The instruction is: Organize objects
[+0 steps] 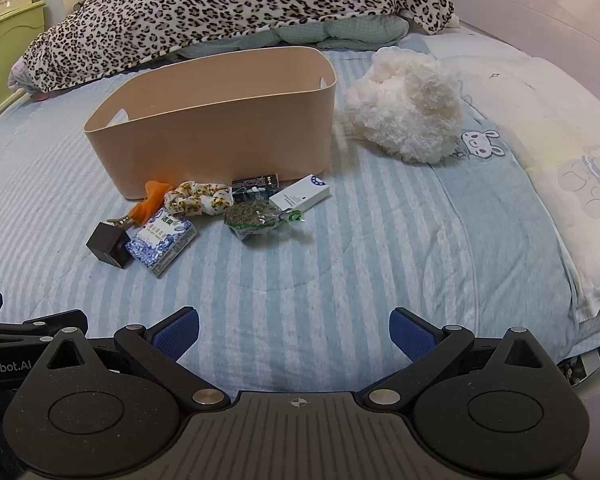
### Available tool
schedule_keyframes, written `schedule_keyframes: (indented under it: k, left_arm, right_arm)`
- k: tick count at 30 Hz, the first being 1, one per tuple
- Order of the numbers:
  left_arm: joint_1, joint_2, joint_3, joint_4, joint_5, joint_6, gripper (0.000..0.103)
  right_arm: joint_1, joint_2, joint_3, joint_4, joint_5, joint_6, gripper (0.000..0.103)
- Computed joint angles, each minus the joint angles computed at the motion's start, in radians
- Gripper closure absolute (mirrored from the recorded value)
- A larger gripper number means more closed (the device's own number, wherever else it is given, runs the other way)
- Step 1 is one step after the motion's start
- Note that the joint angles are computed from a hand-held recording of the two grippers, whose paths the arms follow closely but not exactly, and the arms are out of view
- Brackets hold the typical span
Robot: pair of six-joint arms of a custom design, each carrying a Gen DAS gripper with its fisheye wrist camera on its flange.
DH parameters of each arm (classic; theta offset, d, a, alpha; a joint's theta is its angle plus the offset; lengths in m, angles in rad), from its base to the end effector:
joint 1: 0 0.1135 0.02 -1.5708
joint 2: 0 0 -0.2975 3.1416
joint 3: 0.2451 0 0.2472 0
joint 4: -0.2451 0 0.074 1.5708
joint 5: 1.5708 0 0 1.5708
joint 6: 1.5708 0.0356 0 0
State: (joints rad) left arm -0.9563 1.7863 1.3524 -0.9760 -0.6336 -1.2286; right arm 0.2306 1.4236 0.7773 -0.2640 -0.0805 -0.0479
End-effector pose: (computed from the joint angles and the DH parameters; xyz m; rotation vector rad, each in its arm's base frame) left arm 0.2149 -0.2680 0.2564 -0.4049 2.4687 0.1984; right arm 0.2633 0.0648 0.2248 -0.3789 2.4565 0.1774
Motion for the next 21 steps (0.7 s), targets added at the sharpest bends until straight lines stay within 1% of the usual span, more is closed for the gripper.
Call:
schedule_keyframes:
  k: [6, 14, 21]
  left_arm:
    - [0.036, -0.004, -0.033, 0.052, -0.003, 0.038, 0.0]
    - [0.103, 0.001, -0.082, 0.13, -0.002, 0.094, 0.0]
    - [0.18, 0.034, -0.113, 0.22, 0.007, 0.198, 0.0]
  right_arm:
    - [0.002, 0.026, 0.008, 0.021, -0.002, -0.002, 0.0]
    - [0.027, 0.093, 0.027, 0.094, 0.019, -0.031, 0.0]
    - [0.038, 0.198, 0.07, 0.172, 0.015, -0.053, 0.0]
